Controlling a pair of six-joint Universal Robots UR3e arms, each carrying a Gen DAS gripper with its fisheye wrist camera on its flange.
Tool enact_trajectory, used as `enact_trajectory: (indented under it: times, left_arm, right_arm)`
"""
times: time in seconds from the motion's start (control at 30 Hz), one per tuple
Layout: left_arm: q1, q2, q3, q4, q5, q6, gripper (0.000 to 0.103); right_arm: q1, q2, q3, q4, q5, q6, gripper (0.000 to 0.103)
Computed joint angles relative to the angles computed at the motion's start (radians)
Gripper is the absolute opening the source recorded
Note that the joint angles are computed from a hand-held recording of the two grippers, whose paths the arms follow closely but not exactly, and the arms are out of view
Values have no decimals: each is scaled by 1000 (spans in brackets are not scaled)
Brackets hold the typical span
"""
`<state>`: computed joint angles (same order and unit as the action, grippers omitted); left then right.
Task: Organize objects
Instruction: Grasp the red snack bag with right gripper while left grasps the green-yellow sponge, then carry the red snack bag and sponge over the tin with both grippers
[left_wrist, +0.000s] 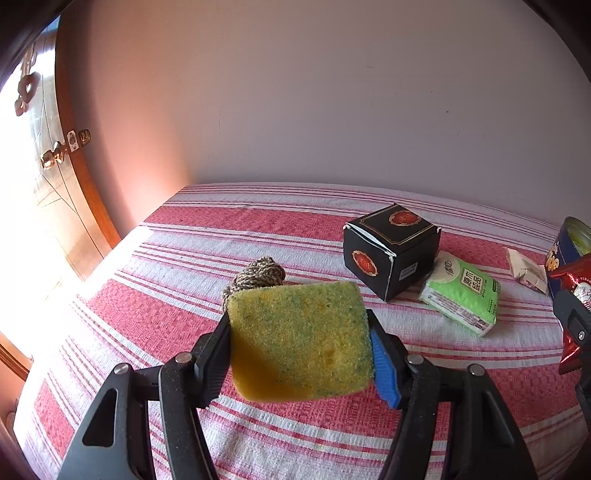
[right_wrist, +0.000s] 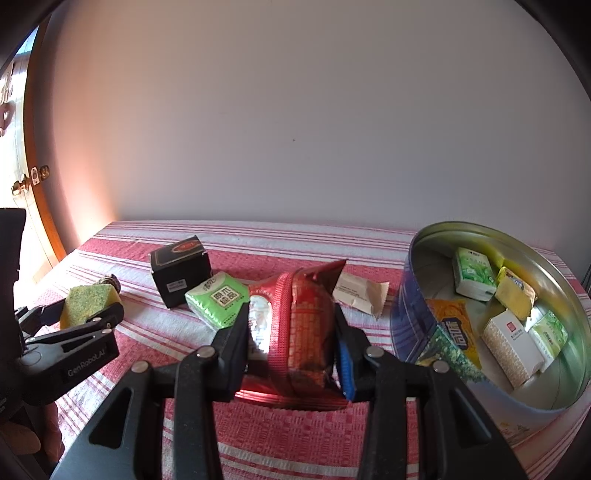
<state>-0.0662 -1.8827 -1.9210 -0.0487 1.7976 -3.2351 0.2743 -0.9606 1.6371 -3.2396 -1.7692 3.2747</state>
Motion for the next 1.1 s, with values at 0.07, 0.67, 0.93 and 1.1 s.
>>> enact_trajectory:
  times: [0.07, 0.67, 0.93, 1.1]
  left_arm:
    - [-16, -1, -7, 19, 22, -5, 67]
    - [-104, -25, -19, 63, 76, -54, 67]
    - [-135, -6, -43, 60, 62, -80, 67]
    - [-142, 4, -55, 61, 56, -108, 67]
  right_arm:
    - [1, -2, 7, -12, -3, -7, 40]
    - [-25, -61, 115, -93, 12, -41, 40]
    - [-66, -110, 200, -135, 39, -68, 40]
    - [-92, -145, 256, -168, 60, -78, 40]
